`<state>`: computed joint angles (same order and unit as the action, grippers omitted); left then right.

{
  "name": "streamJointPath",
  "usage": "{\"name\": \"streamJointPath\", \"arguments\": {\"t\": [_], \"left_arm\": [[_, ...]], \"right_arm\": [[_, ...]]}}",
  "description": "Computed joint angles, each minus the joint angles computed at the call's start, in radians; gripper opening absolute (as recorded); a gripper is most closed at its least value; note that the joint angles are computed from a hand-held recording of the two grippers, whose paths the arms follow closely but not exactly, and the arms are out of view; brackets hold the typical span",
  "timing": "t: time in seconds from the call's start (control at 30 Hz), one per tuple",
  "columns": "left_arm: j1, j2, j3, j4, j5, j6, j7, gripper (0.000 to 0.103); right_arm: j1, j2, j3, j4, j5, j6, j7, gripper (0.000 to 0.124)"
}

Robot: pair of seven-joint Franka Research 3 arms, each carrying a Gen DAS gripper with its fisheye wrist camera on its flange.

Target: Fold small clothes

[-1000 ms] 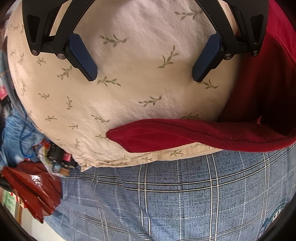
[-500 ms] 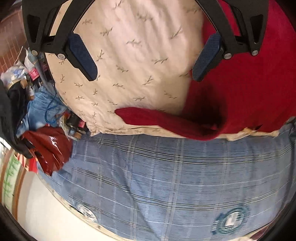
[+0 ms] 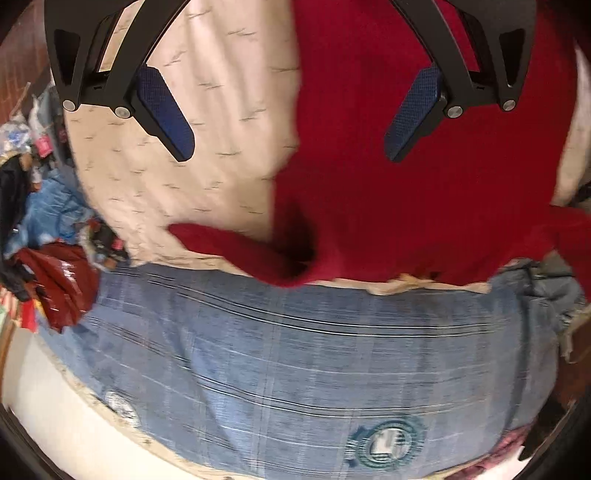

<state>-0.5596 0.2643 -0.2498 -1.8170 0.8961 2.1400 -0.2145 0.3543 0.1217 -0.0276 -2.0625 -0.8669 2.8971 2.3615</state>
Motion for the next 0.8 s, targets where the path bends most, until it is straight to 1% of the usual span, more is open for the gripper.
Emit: {"name": "streamJointPath", "arguments": {"t": [0.1, 0.13, 0.17, 0.2, 0.3, 0.37, 0.47, 0.5, 0.63, 0.73, 0.8], "left_arm": [[-0.013, 0.009, -0.003, 0.03, 0.018, -0.016, 0.014, 0.103], [-0.018, 0.011, -0.004, 0.038, 0.022, -0.021, 0.018, 0.103], [-0.022, 0.013, -0.005, 0.045, 0.026, -0.023, 0.024, 0.103], [-0.026, 0.014, -0.005, 0.05, 0.029, -0.022, 0.027, 0.103], [-0.036, 0.028, -0.003, 0.078, 0.038, -0.029, 0.043, 0.103], [-0.044, 0.035, 0.0, 0.094, 0.042, -0.034, 0.049, 0.103], [-0.053, 0.049, 0.004, 0.121, 0.048, -0.044, 0.065, 0.103], [-0.057, 0.055, 0.006, 0.132, 0.051, -0.049, 0.071, 0.103], [-0.067, 0.072, 0.013, 0.158, 0.057, -0.051, 0.082, 0.103], [-0.072, 0.088, 0.021, 0.18, 0.058, -0.056, 0.091, 0.103], [-0.073, 0.101, 0.026, 0.193, 0.054, -0.053, 0.097, 0.103]], "right_arm": [[-0.019, -0.001, 0.068, -0.012, 0.27, 0.028, -0.241, 0.103], [-0.028, 0.0, 0.1, -0.015, 0.399, 0.033, -0.349, 0.103], [-0.046, 0.003, 0.145, -0.011, 0.561, 0.028, -0.485, 0.103], [-0.053, 0.006, 0.172, -0.005, 0.664, 0.019, -0.57, 0.103], [-0.048, 0.027, 0.22, 0.031, 0.869, -0.008, -0.721, 0.103], [-0.037, 0.04, 0.233, 0.054, 0.957, -0.024, -0.778, 0.103], [-0.017, 0.068, 0.232, 0.107, 1.054, -0.061, -0.834, 0.103], [-0.003, 0.078, 0.221, 0.122, 1.057, -0.064, -0.836, 0.103], [0.07, 0.126, 0.154, 0.18, 1.008, -0.053, -0.797, 0.103], [0.096, 0.157, 0.122, 0.213, 0.982, -0.055, -0.769, 0.103], [0.131, 0.174, 0.079, 0.221, 0.919, -0.036, -0.711, 0.103]]}}
